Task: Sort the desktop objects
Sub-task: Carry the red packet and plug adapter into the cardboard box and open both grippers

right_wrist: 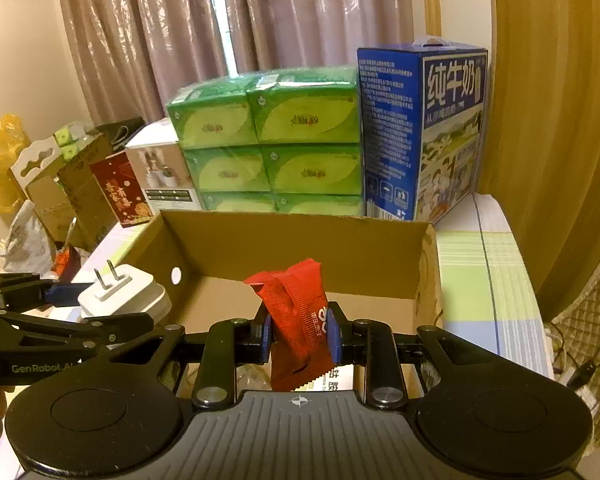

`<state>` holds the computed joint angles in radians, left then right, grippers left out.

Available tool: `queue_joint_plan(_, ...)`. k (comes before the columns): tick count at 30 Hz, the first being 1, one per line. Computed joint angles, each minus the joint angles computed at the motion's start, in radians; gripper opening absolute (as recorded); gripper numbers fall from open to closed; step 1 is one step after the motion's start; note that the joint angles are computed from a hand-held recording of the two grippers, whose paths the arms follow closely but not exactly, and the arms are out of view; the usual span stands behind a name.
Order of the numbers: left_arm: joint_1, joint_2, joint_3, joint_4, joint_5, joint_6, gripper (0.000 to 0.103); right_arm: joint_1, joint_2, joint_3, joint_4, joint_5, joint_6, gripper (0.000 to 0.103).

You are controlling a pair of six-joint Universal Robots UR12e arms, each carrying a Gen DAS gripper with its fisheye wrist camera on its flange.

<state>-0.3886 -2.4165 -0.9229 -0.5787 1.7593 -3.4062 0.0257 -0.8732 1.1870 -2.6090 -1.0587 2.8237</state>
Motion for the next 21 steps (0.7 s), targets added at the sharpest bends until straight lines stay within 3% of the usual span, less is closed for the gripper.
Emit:
queue_joint_plan(6, 0.012, -0.026, 0.021, 0.009, -0.026, -0.047, 0.06, 0.006, 0.038, -0.044, 0.007, 0.003, 0.023, 0.027)
queue_joint_plan(8, 0.018, -0.031, 0.022, 0.025, -0.046, -0.079, 0.063, 0.004, 0.05, -0.055, 0.004, 0.018, 0.056, 0.058)
queue_joint_plan(9, 0.018, -0.033, 0.024, 0.029, -0.043, -0.086, 0.063, 0.001, 0.055, -0.059, -0.004, 0.027, 0.094, 0.061)
queue_joint_plan(21, 0.009, 0.011, -0.049, 0.095, 0.016, -0.069, 0.066, -0.017, 0.019, -0.007, -0.053, 0.046, 0.119, 0.063)
